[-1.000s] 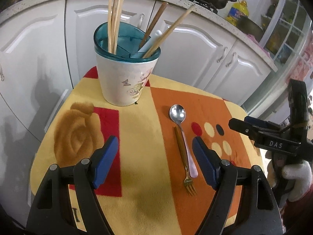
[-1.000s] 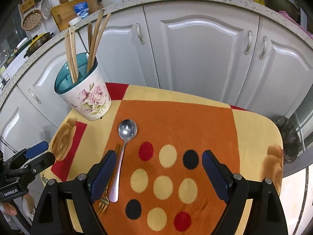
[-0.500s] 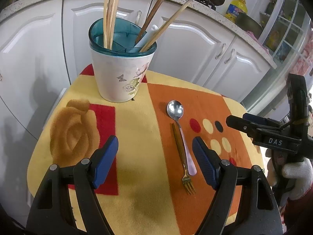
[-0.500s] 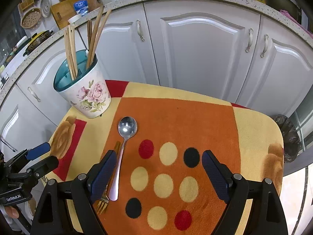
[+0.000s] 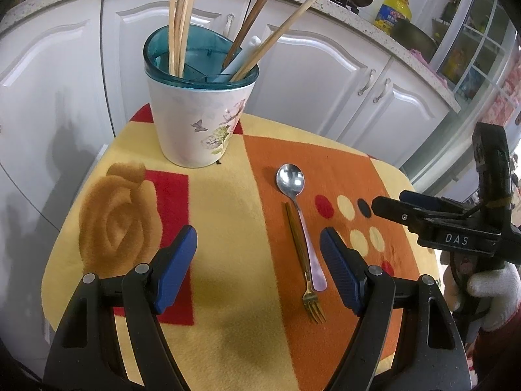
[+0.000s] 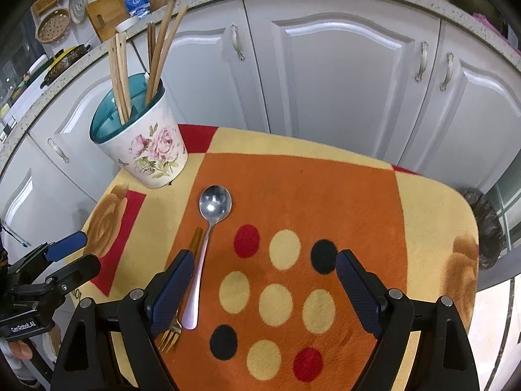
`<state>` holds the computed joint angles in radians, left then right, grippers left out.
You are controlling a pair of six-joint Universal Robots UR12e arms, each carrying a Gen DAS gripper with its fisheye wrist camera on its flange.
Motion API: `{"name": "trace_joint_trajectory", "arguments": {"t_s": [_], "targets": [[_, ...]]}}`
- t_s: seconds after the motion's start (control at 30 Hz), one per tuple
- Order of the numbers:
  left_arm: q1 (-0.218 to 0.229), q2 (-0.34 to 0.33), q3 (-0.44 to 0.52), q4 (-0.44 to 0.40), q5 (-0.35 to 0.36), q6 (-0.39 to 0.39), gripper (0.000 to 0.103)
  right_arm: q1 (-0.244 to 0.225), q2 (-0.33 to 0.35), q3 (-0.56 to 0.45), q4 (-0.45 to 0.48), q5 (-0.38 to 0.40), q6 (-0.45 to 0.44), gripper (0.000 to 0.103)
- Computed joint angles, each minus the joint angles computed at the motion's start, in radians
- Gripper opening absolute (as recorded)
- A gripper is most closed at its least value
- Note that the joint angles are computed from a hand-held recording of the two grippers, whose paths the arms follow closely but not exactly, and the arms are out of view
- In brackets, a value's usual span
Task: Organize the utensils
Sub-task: 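Grasp the metal spoon with the right tool while the left tool grasps the fork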
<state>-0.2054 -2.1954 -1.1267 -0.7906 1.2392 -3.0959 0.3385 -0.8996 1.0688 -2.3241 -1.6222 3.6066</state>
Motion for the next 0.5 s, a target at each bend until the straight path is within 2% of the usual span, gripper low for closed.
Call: {"name": "trace_joint_trajectory", "arguments": {"t_s": [0.27,0.33,0.5], "targets": [[0.001,-0.015,0.018,-0.030,-0.018,-0.001,0.078,-0.007,0.019,-0.024,0.008,0.039,-0.007,0.087],[0.000,-0.017,0.021,-0.042,-0.021,0.004,0.078,-0.012,0.034,-0.045,0.009,0.065,-0.023,0.081],[-0.002,-0.028,0.036,-0.079,-0.025,0.027,0.078,-0.019,0.090,-0.126,0.034,0.123,-0.095,0.054]]}}
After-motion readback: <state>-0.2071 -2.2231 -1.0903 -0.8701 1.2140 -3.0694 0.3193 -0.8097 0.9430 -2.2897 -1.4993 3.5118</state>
